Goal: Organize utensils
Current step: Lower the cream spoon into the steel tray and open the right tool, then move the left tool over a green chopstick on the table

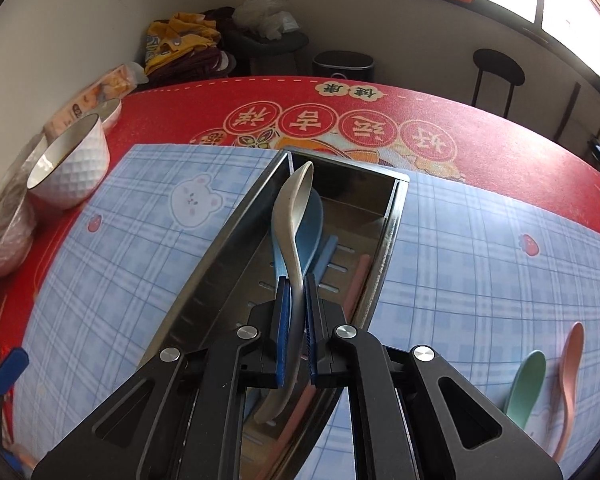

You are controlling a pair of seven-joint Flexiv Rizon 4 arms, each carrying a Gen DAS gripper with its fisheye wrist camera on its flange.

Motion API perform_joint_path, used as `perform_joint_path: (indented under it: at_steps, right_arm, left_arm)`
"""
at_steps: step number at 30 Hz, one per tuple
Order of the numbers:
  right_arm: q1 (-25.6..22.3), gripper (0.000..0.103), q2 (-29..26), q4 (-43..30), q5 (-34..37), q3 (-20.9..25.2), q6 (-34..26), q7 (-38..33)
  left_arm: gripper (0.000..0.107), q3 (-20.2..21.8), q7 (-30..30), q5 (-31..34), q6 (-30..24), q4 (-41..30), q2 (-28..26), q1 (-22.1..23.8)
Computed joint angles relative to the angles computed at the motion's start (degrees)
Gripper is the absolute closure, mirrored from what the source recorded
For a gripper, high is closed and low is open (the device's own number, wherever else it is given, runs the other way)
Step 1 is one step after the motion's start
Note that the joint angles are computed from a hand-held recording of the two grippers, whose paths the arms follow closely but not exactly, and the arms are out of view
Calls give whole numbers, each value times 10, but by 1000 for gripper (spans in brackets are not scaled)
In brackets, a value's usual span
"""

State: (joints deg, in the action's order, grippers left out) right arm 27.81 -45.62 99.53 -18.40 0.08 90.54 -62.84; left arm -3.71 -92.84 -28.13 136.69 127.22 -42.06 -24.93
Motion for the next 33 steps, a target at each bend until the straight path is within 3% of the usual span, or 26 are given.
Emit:
perform_joint_path:
  at_steps: [6, 13, 19, 25, 28, 33]
  right_arm:
    - [14, 94, -6, -13, -1, -14, -19, 19]
    - [5, 94, 9, 6, 1, -5, 9, 13]
    - [32, 94, 53, 99, 16, -52, 113, -23]
    - [51, 94, 89, 222, 81, -89, 273, -135]
    - [6, 94, 97, 272, 86, -61, 336, -180]
    - [-121, 94, 107, 319, 63, 14, 362, -185]
  left_arm:
    - [10, -2, -8, 11, 8, 2, 0, 7]
    - [10, -2, -10, 12, 8, 2, 0, 6]
    - [10, -4, -16, 16, 14, 2, -2, 10]
    - [10, 2, -1, -1, 21, 1, -3, -6]
    - [10, 4, 15, -18, 16, -2, -4, -17]
    - [10, 6, 32, -54, 23, -4, -8, -34]
